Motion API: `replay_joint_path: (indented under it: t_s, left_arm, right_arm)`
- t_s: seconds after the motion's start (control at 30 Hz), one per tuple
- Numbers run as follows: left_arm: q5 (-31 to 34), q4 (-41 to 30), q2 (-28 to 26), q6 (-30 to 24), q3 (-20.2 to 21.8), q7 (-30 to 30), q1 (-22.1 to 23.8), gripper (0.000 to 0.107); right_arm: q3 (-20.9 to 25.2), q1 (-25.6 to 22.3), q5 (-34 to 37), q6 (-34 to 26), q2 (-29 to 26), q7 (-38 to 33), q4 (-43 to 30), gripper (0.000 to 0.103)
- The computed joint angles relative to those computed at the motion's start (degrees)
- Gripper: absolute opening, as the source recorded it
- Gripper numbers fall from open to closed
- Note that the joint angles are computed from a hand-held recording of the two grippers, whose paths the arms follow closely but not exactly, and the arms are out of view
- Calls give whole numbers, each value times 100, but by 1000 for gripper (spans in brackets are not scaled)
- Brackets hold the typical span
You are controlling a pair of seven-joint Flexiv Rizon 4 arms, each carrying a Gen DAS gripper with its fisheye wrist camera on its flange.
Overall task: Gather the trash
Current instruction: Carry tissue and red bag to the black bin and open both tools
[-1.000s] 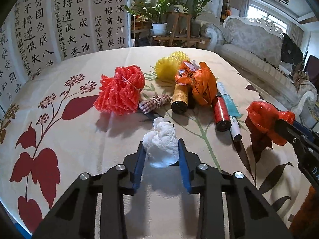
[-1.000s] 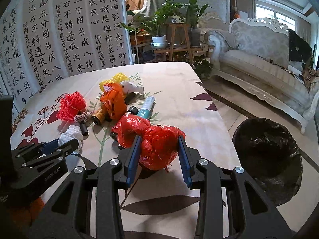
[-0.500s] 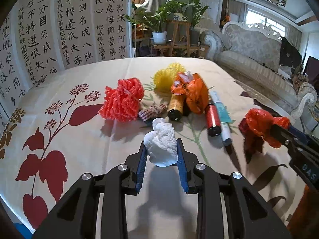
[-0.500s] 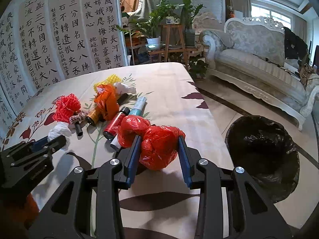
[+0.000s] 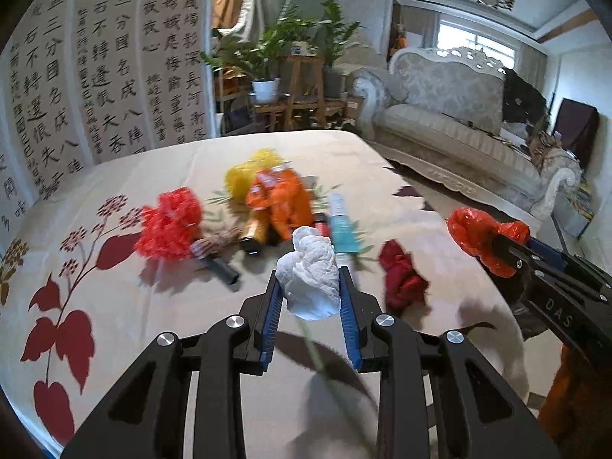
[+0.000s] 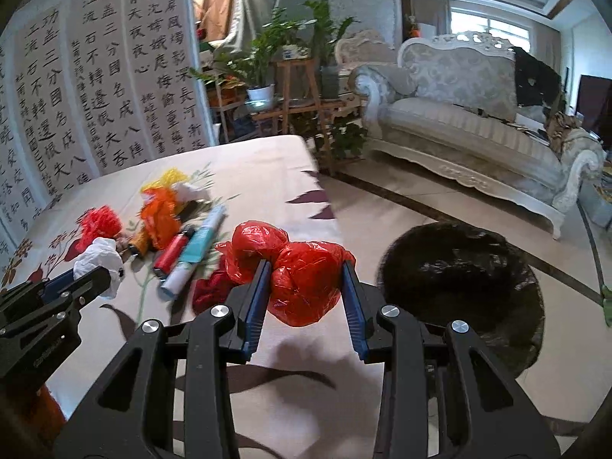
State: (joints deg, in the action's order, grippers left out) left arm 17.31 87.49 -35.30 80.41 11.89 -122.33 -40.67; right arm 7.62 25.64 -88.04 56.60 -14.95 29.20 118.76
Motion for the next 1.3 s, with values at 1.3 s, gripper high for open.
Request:
replay_joint_path:
  t_s: [1.3]
  left_arm:
    - [-938,-6028,-3424,-3044,-908,2292,-521,40]
  right_arm:
    - [-280,-1720,-159,251,788,770,1457,48]
